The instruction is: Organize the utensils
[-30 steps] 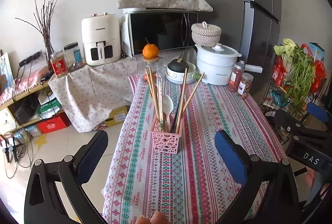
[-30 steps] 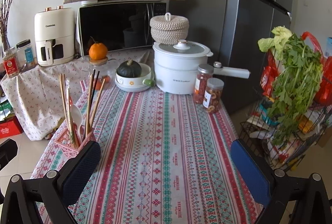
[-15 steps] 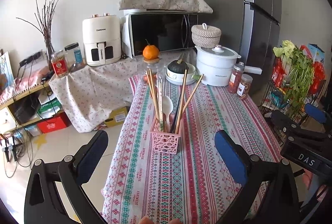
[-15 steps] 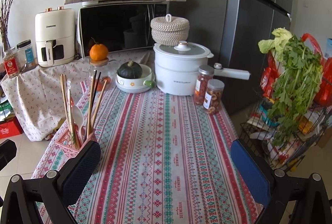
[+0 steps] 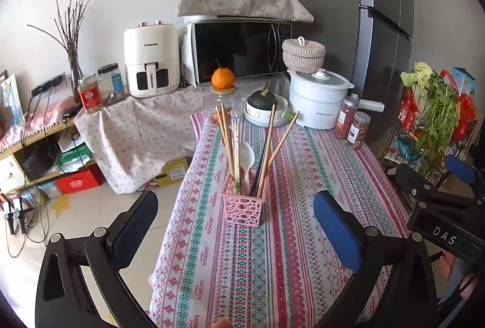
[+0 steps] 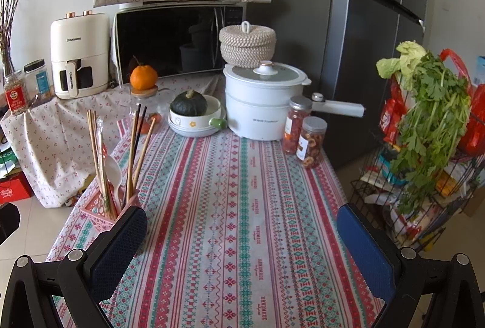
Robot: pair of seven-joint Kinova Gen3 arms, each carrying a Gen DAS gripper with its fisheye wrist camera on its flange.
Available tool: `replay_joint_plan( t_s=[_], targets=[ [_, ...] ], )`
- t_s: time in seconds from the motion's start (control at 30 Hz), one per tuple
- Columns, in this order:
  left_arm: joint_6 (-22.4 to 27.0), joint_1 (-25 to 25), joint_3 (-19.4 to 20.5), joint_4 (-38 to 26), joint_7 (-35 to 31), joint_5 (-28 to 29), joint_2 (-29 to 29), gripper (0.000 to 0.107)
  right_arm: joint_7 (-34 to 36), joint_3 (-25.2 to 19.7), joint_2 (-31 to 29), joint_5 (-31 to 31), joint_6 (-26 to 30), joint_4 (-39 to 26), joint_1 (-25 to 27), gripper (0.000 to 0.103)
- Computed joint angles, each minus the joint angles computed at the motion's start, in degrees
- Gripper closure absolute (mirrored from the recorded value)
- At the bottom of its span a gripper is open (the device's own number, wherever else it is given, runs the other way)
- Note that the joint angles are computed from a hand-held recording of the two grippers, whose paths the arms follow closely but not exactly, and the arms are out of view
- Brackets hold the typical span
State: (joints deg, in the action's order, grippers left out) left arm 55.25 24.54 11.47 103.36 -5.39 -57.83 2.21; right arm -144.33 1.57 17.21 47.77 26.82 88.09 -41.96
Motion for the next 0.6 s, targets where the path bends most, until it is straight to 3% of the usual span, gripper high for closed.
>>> replay_joint_plan(
  t_s=[0.47,0.6],
  targets=[
    [-0.4,-0.7,-0.2,-0.6,-2.4,2.7,0.0,0.004,0.3,-0.2,0.2,-0.4,0.5,-0.4,0.0,0.0],
    [-3.9,-2.8,-1.7,-0.8,-6.2,7.6,0.1,0.004,4.9,-2.3,1.2,-5.3,0.6,-1.8,2.6,0.0]
  ],
)
